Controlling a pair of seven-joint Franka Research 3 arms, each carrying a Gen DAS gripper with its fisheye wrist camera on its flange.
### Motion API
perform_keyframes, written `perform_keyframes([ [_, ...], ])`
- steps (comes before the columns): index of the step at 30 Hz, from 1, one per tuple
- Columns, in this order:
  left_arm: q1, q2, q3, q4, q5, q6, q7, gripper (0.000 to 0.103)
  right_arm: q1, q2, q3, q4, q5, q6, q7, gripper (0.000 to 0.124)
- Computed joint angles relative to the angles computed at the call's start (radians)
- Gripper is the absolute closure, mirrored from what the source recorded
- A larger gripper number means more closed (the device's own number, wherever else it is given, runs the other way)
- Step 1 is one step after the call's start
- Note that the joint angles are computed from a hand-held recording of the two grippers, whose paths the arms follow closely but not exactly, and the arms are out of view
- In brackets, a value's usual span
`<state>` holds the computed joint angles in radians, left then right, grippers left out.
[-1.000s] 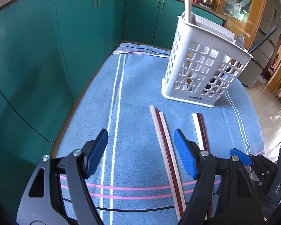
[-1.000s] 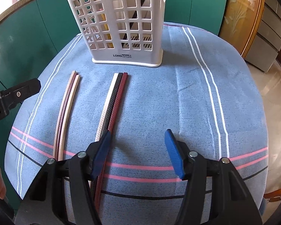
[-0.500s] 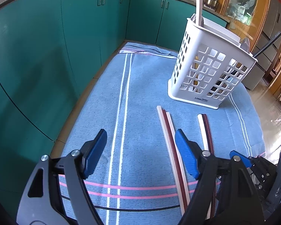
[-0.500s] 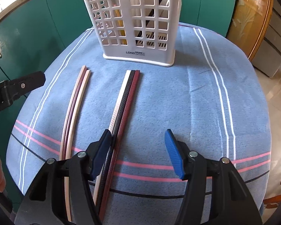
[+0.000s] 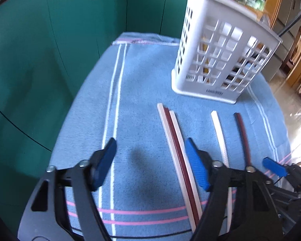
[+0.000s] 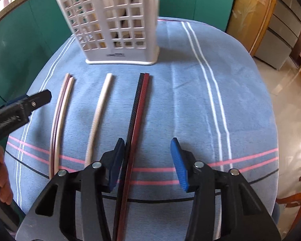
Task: Organize utensils
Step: 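Grasp a dark red chopstick with the right tool while the left tool grasps a cream chopstick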
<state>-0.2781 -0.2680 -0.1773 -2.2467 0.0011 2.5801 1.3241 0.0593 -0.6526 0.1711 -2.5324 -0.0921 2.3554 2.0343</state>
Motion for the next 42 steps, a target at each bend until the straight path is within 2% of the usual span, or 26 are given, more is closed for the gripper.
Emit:
perform_keyframes([
  [2,0.003,0.016,-0.005,0.009,0.011,-0.028,-0.003,0.041,0.003,-0.009,-0.010,-0.010,0.008,0.004,-0.006,0.077],
  [4,0.017,0.010,-0.023,-0.006,0.062,-0.012,-0.035,0.039,0.003,-0.015,-0.011,-0.016,0.012,0.008,-0.008,0.077],
  [8,0.012,0.009,-0.020,0.001,0.072,-0.035,-0.035,0.037,0.007,-0.027,-0.022,-0.034,0.041,0.032,-0.009,0.077],
  [12,0.017,0.008,-0.033,0.002,0.118,-0.040,-0.056,0.036,-0.006,-0.017,-0.007,-0.033,0.030,0.045,-0.011,0.076],
  [17,0.019,0.000,-0.040,0.012,0.152,-0.087,-0.076,0.036,-0.013,-0.030,0.001,-0.042,0.021,0.037,0.002,0.074],
  [18,0.025,-0.005,-0.046,0.013,0.170,-0.102,-0.097,0.049,-0.015,-0.034,0.002,-0.042,0.019,0.031,0.006,0.074],
  [19,0.035,-0.002,-0.053,0.021,0.197,-0.136,-0.121,0.050,-0.018,-0.037,0.002,-0.042,0.016,0.026,0.010,0.074],
  [25,0.000,-0.039,0.018,-0.028,0.046,-0.094,-0.015,0.051,-0.011,-0.061,-0.024,-0.065,0.044,0.042,0.003,0.074],
  [27,-0.023,-0.037,0.061,-0.030,-0.077,-0.070,0.046,0.048,-0.009,-0.071,-0.031,-0.073,0.063,0.052,-0.001,0.074],
  [29,-0.019,-0.021,0.073,-0.015,-0.136,-0.060,0.070,0.044,-0.017,-0.079,-0.026,-0.076,0.064,0.053,-0.002,0.074],
  [32,0.006,0.032,0.055,0.035,-0.143,-0.032,0.066,0.043,-0.021,-0.092,-0.029,-0.083,0.074,0.056,-0.005,0.074],
  [34,0.024,0.077,0.032,0.080,-0.118,-0.027,0.036,0.039,-0.026,-0.097,-0.030,-0.088,0.079,0.057,-0.007,0.074],
  [38,0.049,0.193,-0.013,0.201,0.003,-0.049,-0.027,0.038,-0.033,-0.092,-0.035,-0.092,0.086,0.065,-0.015,0.074],
  [42,0.049,0.296,-0.041,0.325,0.199,-0.143,-0.130,0.038,-0.037,-0.102,-0.038,-0.102,0.091,0.071,-0.024,0.074],
])
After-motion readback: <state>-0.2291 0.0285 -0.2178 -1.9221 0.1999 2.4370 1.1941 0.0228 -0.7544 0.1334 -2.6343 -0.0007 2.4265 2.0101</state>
